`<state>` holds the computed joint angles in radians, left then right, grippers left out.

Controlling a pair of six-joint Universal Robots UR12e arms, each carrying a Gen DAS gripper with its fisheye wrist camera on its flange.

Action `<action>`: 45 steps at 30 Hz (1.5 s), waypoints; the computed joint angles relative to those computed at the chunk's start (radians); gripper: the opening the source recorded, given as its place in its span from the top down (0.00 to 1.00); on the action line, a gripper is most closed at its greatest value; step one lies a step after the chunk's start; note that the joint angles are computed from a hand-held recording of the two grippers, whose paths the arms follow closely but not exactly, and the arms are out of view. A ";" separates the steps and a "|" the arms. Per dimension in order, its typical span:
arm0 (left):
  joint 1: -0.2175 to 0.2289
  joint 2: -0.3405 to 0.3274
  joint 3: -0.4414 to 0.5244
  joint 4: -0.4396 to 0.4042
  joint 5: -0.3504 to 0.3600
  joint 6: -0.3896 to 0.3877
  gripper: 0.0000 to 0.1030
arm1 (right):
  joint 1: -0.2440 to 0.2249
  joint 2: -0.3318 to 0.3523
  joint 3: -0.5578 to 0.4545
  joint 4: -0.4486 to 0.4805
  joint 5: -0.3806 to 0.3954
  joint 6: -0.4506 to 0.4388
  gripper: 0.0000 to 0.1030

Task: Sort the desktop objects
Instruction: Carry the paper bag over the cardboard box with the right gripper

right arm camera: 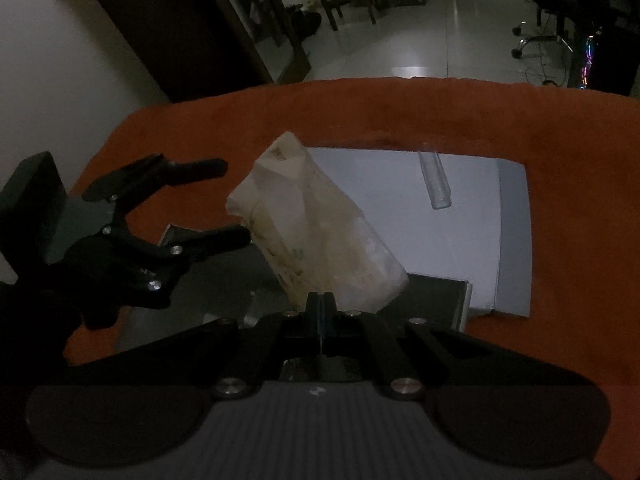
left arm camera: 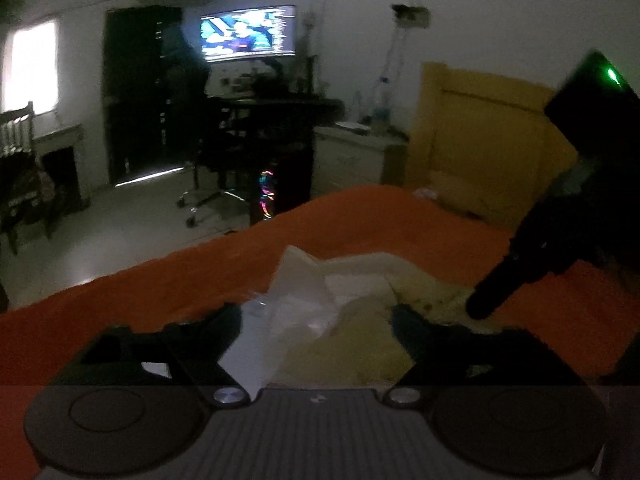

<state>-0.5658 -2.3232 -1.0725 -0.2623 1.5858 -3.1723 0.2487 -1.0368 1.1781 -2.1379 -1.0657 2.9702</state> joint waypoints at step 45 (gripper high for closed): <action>-0.135 0.097 -0.092 -0.512 0.209 -0.426 0.92 | 0.046 -0.085 0.262 -0.230 -0.118 0.078 0.98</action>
<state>-0.7005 -2.2258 -1.1647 -0.7744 1.7949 -3.5980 0.2945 -1.1221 1.4402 -2.3675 -1.1836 3.0477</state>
